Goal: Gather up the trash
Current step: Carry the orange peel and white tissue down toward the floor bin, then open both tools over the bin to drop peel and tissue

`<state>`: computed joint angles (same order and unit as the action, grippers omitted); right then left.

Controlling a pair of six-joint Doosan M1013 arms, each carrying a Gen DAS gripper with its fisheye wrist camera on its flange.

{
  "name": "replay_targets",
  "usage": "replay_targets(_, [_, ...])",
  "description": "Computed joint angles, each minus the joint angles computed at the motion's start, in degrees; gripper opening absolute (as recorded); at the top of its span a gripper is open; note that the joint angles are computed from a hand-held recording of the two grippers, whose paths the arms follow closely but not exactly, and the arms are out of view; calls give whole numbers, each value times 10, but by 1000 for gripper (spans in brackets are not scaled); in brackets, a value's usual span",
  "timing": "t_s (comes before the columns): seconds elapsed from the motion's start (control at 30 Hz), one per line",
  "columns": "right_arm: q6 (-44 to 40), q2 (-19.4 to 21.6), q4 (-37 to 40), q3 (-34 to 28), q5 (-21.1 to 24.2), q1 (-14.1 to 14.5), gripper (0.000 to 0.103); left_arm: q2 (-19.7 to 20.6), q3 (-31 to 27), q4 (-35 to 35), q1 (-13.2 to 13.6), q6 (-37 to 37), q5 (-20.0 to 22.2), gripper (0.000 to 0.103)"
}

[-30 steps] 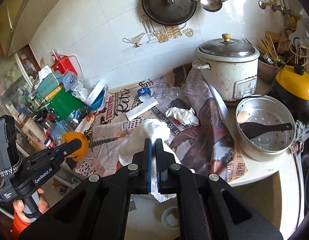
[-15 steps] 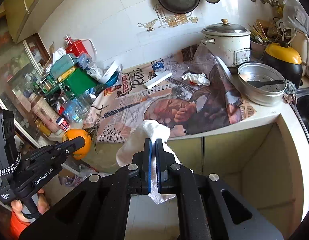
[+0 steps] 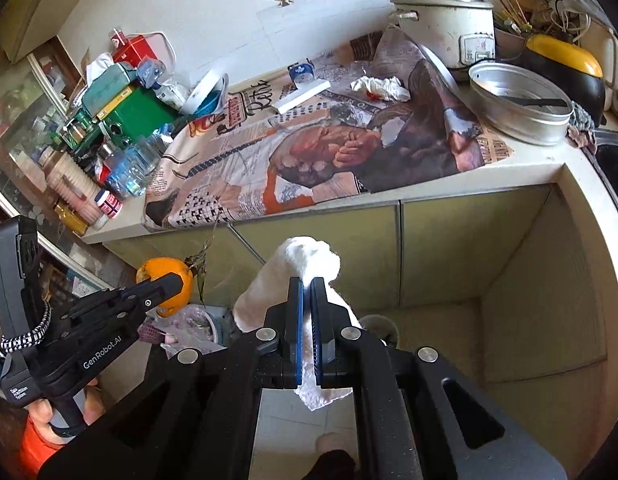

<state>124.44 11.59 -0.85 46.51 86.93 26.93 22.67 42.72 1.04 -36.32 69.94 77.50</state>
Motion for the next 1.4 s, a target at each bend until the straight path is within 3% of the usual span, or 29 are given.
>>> replay_targets(0.37, [-34,-43,66,209,-93,-53,4,12,144,-18,-6,-56,-105,5])
replay_targets(0.77, [-101,-23,118,386,-199,-71,4,59,277,-39,12,-88,-218,5])
replay_targets(1.1, [-132,18,134,442,-280,-57,5,89,321,-47,20,-69,-269,5])
replay_targets(1.17, [-130,24,130,442,-277,-54,9,96,320,-52,19,-61,-273,5])
replay_targets(1.3, [-143,30,147,447,-272,-60,26,109,312,-65,17,-44,-275,5])
replay_targets(1.4, [-143,22,141,454,-271,-69,29,120,302,-82,15,-29,-275,5])
